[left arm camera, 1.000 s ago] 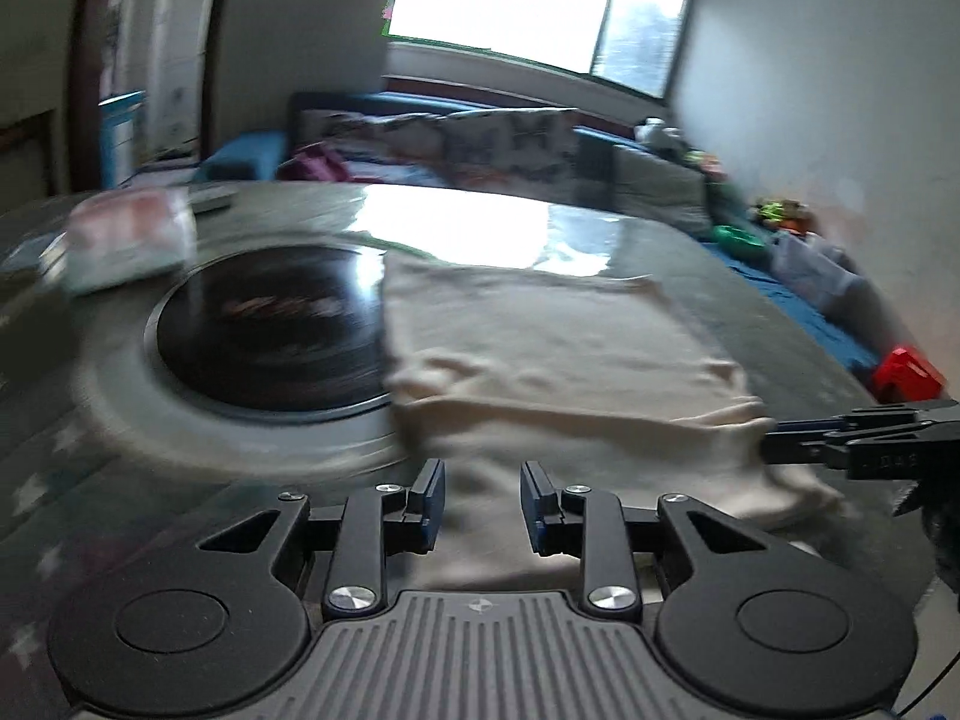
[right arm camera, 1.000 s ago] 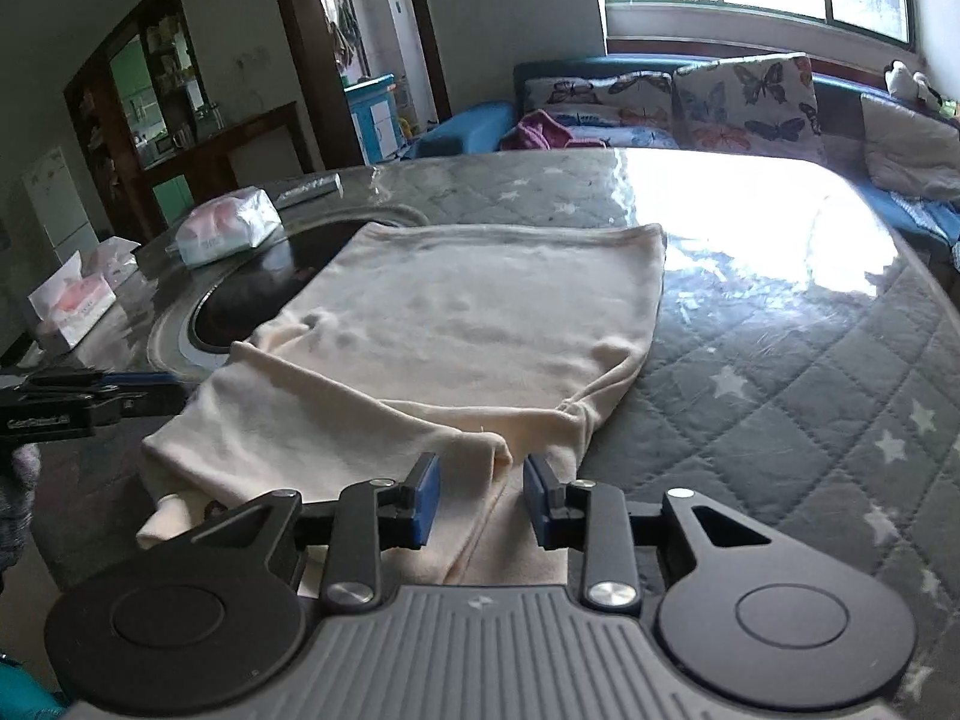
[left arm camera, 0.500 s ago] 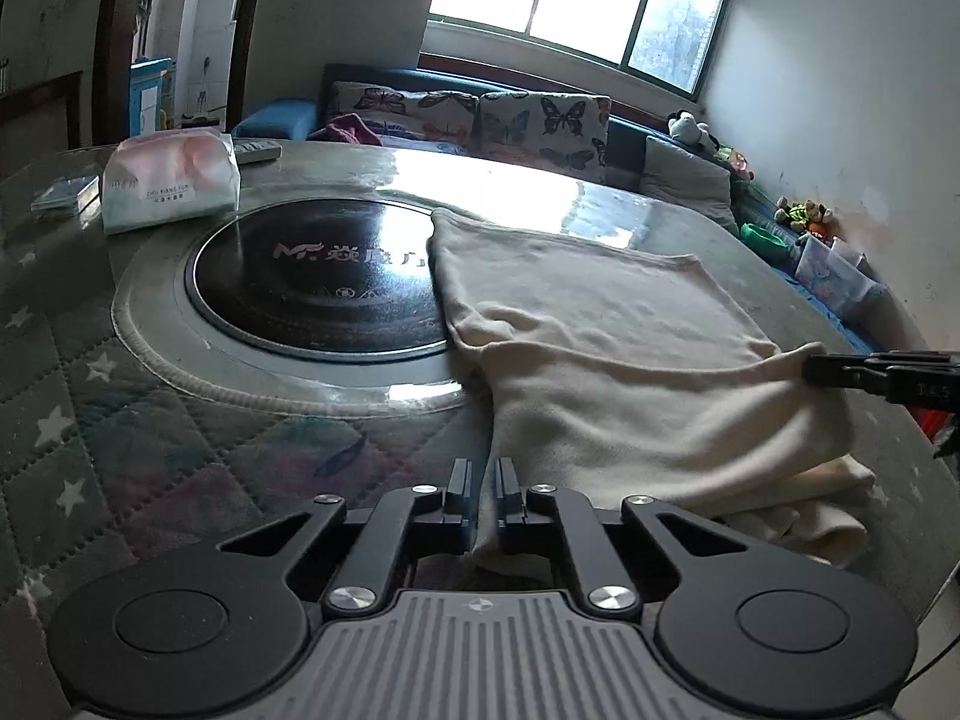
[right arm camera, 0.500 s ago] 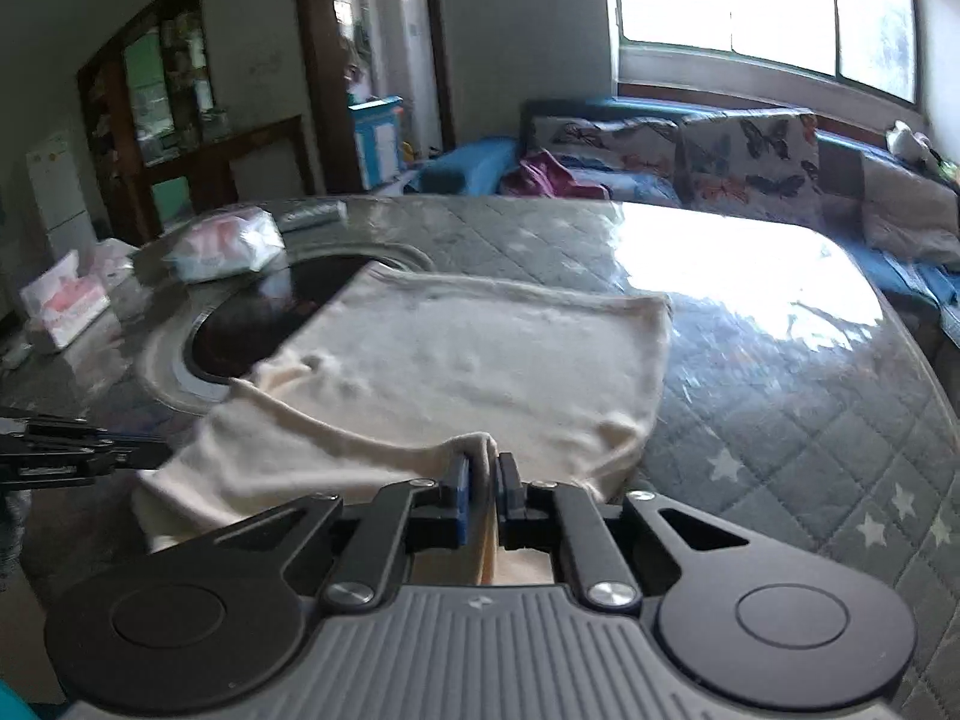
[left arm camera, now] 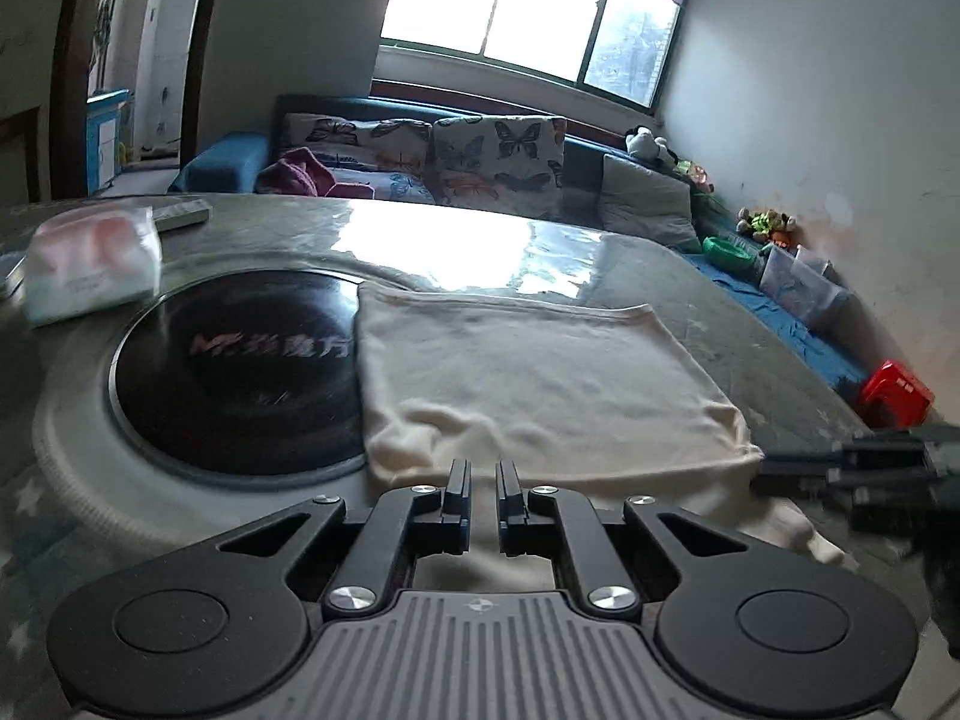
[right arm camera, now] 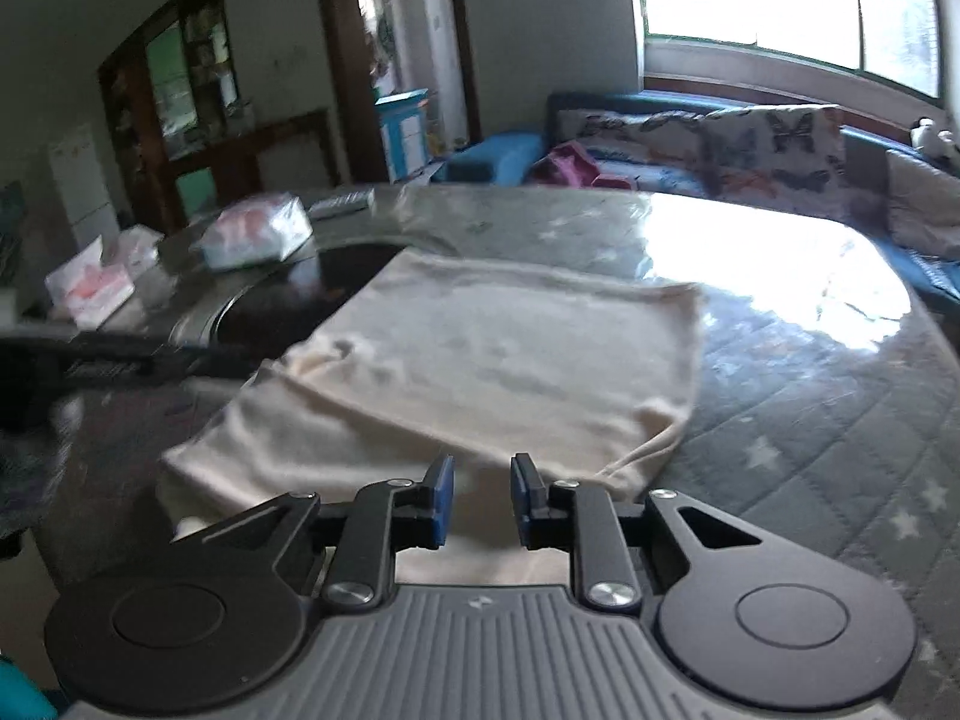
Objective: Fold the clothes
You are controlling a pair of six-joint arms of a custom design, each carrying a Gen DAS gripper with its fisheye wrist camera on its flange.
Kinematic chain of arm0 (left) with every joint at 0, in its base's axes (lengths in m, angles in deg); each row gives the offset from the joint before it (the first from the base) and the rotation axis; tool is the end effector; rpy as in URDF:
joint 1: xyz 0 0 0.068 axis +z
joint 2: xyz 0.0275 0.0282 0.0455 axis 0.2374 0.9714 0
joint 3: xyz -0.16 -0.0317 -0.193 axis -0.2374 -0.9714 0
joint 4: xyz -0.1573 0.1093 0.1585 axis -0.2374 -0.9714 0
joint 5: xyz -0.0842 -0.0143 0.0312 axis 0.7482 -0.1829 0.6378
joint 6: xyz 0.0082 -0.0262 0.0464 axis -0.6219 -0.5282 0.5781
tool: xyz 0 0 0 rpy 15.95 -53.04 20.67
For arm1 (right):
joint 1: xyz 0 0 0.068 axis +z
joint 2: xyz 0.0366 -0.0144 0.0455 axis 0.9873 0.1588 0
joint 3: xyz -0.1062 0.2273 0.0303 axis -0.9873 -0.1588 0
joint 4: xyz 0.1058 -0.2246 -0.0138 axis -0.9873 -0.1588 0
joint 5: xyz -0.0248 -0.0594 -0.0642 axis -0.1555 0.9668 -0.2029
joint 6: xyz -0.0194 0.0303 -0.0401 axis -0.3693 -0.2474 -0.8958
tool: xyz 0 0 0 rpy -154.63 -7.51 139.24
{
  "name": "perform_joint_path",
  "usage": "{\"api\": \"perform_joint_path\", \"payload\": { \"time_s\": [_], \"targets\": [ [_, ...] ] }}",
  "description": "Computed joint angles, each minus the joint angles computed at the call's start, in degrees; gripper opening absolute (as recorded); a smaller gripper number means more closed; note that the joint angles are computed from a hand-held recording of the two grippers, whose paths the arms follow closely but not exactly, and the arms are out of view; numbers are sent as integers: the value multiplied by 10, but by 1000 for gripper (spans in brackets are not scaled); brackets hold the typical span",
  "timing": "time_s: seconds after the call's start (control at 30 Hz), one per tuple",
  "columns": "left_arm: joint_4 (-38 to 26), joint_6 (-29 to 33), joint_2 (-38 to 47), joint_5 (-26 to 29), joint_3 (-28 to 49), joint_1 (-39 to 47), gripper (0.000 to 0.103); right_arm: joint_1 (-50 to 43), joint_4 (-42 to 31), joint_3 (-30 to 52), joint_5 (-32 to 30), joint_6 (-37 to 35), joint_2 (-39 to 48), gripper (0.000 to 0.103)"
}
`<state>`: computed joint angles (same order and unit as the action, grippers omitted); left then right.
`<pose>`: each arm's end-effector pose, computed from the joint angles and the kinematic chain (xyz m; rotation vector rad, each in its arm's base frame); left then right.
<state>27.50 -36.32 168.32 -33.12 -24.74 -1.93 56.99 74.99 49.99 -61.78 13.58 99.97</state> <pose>0.3381 -0.1000 0.0735 0.2024 2.2103 -0.4017 0.2791 -0.0996 0.0726 -0.3926 2.2445 0.3477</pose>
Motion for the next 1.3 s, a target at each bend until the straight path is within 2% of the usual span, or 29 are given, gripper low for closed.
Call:
{"api": "perform_joint_path", "payload": {
  "time_s": [0.17,0.27,0.4,0.53,0.7,0.93,1.03,1.2,1.3],
  "targets": [
    [-31,9,55,-17,58,-4,9,7,-5,11,17,-6,33,20],
    [-35,5,53,12,57,16,9,0,-26,19,6,-17,33,21],
    [-47,1,57,12,85,23,9,2,-41,26,5,-25,32,27],
    [-83,5,97,15,151,29,9,5,-37,25,6,-25,36,29],
    [-122,21,145,-7,208,37,9,4,-46,34,2,-28,41,30],
    [-127,23,146,-18,225,35,9,0,-56,41,-4,-33,45,31],
    [-117,37,140,-2,217,26,9,-1,-61,43,-8,-33,46,35],
    [-133,58,159,-30,237,17,10,-1,-61,43,-12,-41,46,36],
    [-135,51,138,-30,217,20,11,-4,-62,38,-13,-45,38,36]
  ]
}}
